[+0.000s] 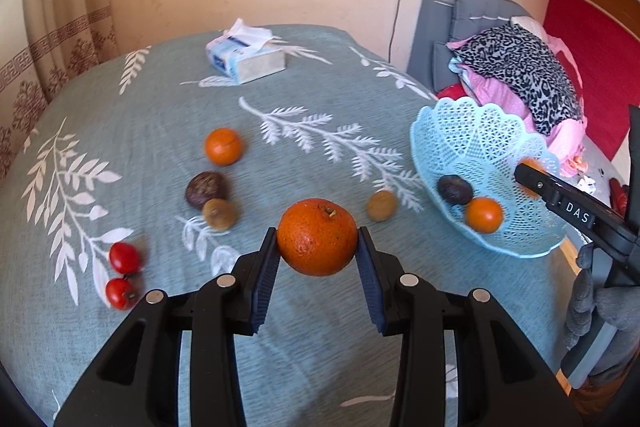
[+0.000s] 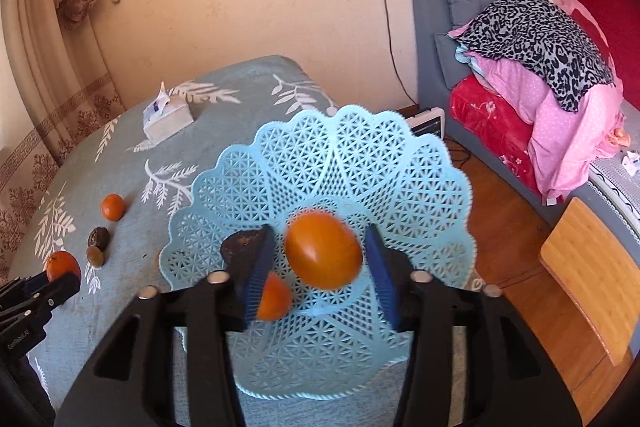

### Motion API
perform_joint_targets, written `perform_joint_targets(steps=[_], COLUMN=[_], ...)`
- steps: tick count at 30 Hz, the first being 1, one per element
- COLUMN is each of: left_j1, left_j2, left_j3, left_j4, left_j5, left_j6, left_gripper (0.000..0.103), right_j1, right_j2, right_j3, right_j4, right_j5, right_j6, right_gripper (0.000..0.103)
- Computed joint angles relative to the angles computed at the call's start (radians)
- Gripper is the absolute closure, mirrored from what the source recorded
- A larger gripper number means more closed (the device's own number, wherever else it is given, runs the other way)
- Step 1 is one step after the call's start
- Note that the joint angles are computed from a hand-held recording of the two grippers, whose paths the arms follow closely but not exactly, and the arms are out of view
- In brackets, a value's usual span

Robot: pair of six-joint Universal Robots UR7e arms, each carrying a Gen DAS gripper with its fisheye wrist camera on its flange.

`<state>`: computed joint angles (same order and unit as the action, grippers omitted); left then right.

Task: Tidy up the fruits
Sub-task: 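Carry the oval orange into the basket with the right gripper while the left carries its orange, then release both oranges into the basket and withdraw both grippers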

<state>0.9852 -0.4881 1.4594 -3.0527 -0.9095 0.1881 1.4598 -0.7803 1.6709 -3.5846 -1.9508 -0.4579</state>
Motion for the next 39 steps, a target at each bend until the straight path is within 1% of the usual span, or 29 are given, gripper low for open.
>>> perform_joint_targets(steps=[5,21,30,31,32,33,39], left_j1=[-0.010,-0.046,-0.051,-0.050,-0.051,-0.050,-0.045], left_j2=[0.024,0.136,0.176,0.176,0.175,0.174,0.152], left_j3=[-0.033,-0.184,-0.244,-0.246,-0.242,-0.236,-0.211], left_j4=[0.012,0.082,0.143,0.147,0.143,0.125,0.086], left_j5=[-0.019,-0.111,-0.176,-0.180,-0.179,-0.174,-0.148], left_j6=[0.015,0.080,0.083,0.080,0.079,0.081,0.068], left_gripper=[0.064,0.064,0.063,0.060,0.050,0.047,0.047], right_j1=[-0.006,-0.026,-0.031,-0.031,-0.032,-0.032,-0.029], right_j2=[-0.018,-0.045,-0.049,-0.050,-0.051,-0.051,-0.052], right_j3=[0.020,0.046,0.043,0.044,0.044,0.045,0.051], right_j4=[-0.043,-0.066,-0.067,-0.068,-0.068,-0.070,-0.076], right_j5=[0.010,0.047,0.048,0.048,0.049,0.050,0.055], right_j6=[0.001,0.041,0.055,0.057,0.058,0.058,0.053], right_gripper=[0.048,0.048,0.048,0.047,0.047,0.048,0.047])
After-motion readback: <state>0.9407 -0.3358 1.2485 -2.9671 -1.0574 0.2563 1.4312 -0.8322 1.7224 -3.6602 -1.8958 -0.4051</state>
